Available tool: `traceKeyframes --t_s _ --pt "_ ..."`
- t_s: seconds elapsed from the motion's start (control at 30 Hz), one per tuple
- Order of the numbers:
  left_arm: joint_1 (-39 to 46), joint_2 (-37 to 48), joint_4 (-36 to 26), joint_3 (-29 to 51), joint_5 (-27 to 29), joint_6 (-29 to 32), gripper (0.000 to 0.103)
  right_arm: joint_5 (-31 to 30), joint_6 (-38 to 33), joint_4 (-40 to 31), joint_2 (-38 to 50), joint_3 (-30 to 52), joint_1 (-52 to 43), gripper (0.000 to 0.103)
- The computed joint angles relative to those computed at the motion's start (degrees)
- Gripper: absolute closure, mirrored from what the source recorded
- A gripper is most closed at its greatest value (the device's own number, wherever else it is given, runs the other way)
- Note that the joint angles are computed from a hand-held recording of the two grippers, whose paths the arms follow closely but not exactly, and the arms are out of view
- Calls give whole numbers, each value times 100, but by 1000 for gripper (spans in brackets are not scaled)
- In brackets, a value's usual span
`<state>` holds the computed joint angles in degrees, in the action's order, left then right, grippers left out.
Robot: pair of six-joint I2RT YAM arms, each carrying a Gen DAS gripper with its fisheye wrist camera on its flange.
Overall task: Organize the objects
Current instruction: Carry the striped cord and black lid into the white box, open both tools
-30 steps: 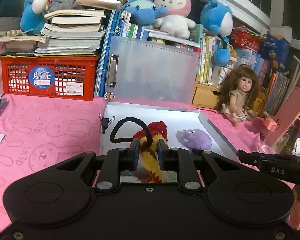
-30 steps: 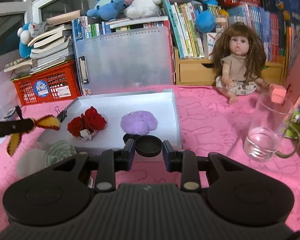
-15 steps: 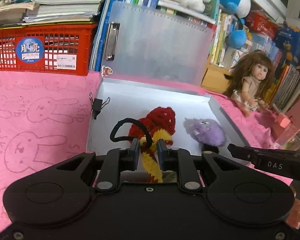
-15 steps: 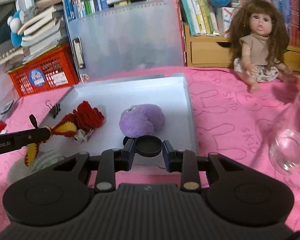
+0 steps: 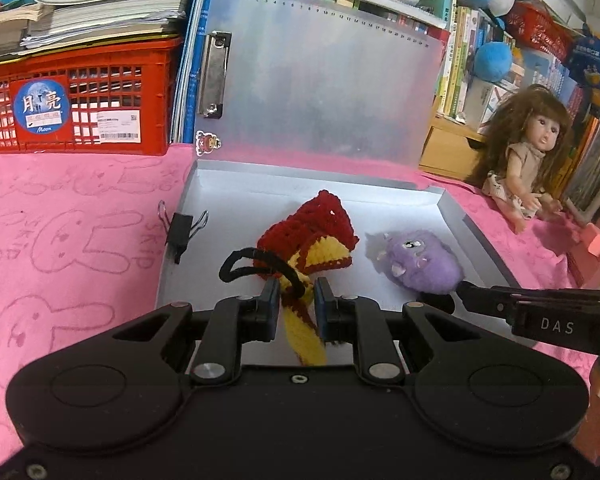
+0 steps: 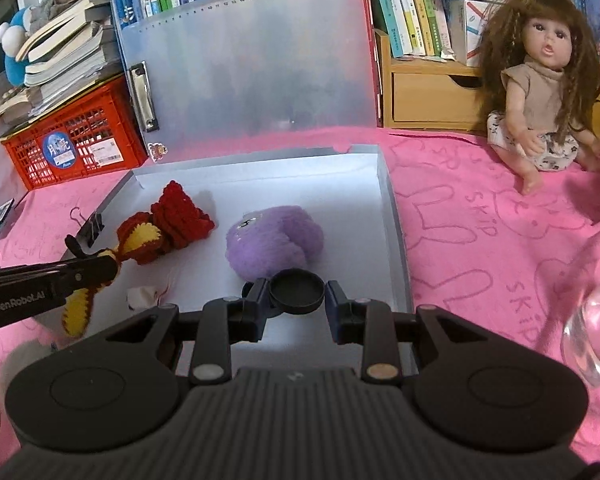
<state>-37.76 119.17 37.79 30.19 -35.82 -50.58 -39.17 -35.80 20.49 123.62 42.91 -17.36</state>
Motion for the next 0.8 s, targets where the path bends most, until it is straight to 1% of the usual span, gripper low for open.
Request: traceKeyframes --t_s 0.13,0.37,0.7,0.73,0.77,0.8 --pt "248 119 -163 294 162 227 86 113 189 -45 57 169 158 68" --pt "492 351 -417 752 232 498 86 281 437 -109 170 431 330 68" --pt "537 482 -240 737 309 523 85 350 501 -235 348 603 333 68" --pt "537 470 -190 702 324 525 84 338 499 -237 347 601 327 65" --pt "526 450 -162 675 316 516 84 332 501 -222 348 599 324 64" --pt "509 420 -149 642 294 505 82 312 514 -191 341 582 313 62"
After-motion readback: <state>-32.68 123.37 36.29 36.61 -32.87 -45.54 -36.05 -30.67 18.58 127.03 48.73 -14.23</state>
